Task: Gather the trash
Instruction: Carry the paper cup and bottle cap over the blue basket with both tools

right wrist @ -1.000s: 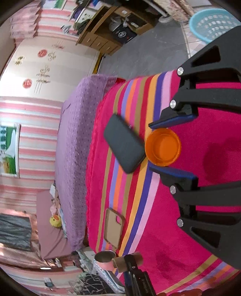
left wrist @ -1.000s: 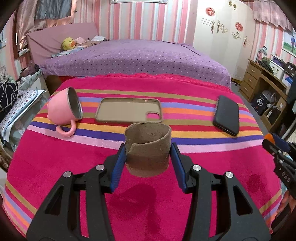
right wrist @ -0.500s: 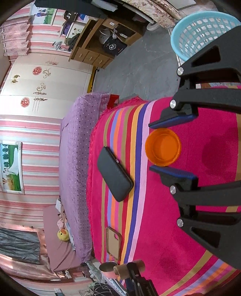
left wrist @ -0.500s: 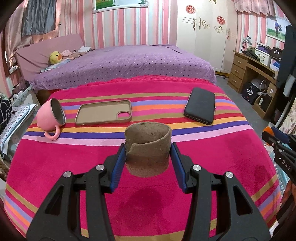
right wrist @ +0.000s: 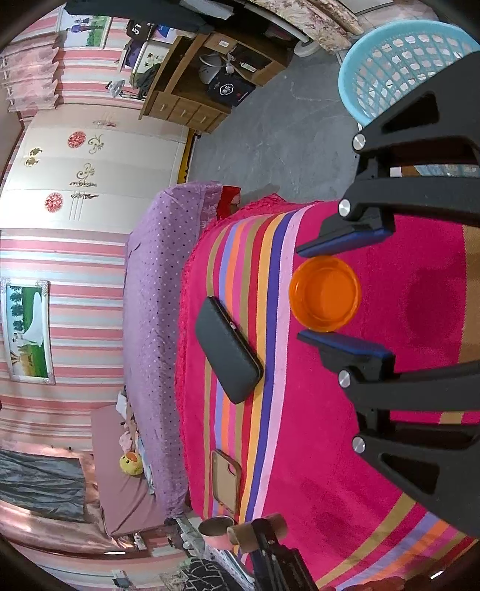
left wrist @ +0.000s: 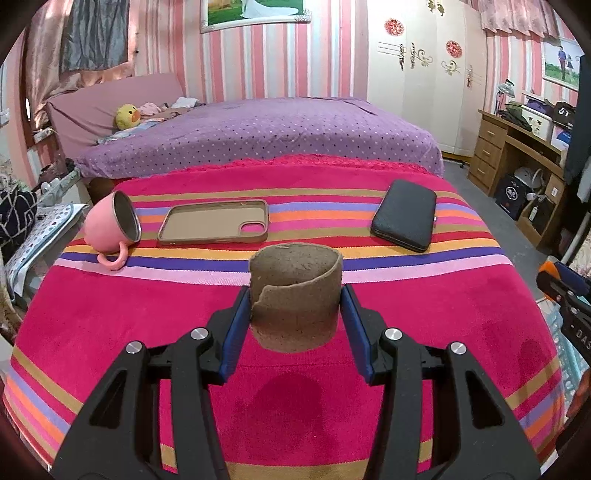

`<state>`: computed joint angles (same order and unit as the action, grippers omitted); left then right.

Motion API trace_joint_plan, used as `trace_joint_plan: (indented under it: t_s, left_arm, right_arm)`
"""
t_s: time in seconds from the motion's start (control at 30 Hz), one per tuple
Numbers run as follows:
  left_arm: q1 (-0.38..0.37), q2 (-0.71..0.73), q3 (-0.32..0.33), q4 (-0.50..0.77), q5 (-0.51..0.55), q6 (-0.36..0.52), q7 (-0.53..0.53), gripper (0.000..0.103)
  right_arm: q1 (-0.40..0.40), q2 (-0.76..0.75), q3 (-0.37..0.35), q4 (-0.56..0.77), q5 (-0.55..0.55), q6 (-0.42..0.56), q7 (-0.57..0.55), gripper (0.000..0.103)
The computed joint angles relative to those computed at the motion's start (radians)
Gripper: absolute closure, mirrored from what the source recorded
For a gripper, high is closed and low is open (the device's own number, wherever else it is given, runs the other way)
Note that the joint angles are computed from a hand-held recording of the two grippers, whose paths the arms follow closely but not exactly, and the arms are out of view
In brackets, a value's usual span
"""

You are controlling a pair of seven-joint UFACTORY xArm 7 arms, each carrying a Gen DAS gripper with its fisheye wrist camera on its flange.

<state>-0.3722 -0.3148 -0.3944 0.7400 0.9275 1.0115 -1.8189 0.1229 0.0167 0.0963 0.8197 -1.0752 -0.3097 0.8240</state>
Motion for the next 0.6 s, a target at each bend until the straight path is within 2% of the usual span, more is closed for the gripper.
trace_joint_plan:
  t_s: [0.17, 0.3, 0.4, 0.6]
  left_arm:
    - [-0.008, 0.055, -0.017, 0.054, 0.014, 0.052, -0.033, 0.055]
    - [-0.046, 0.137, -0.014, 0.138, 0.048, 0.098, -0.049, 0.055]
    - [-0.090, 0.215, -0.005, 0.219, 0.090, 0.119, -0.059, 0.055]
    - [-0.189, 0.412, 0.035, 0.421, 0.180, 0.117, -0.076, 0.055]
  right_arm:
    - [-0.031, -0.006, -0.030, 0.003, -0.085, -0.049, 0.062, 0.063]
    - [-0.070, -0.019, -0.073, 0.008, -0.144, -0.098, 0.122, 0.063]
    - [-0.111, -0.014, -0.108, 0.049, -0.280, -0.125, 0.245, 0.063]
    - [-0.190, -0.019, -0.153, 0.043, -0.306, -0.127, 0.192, 0.063]
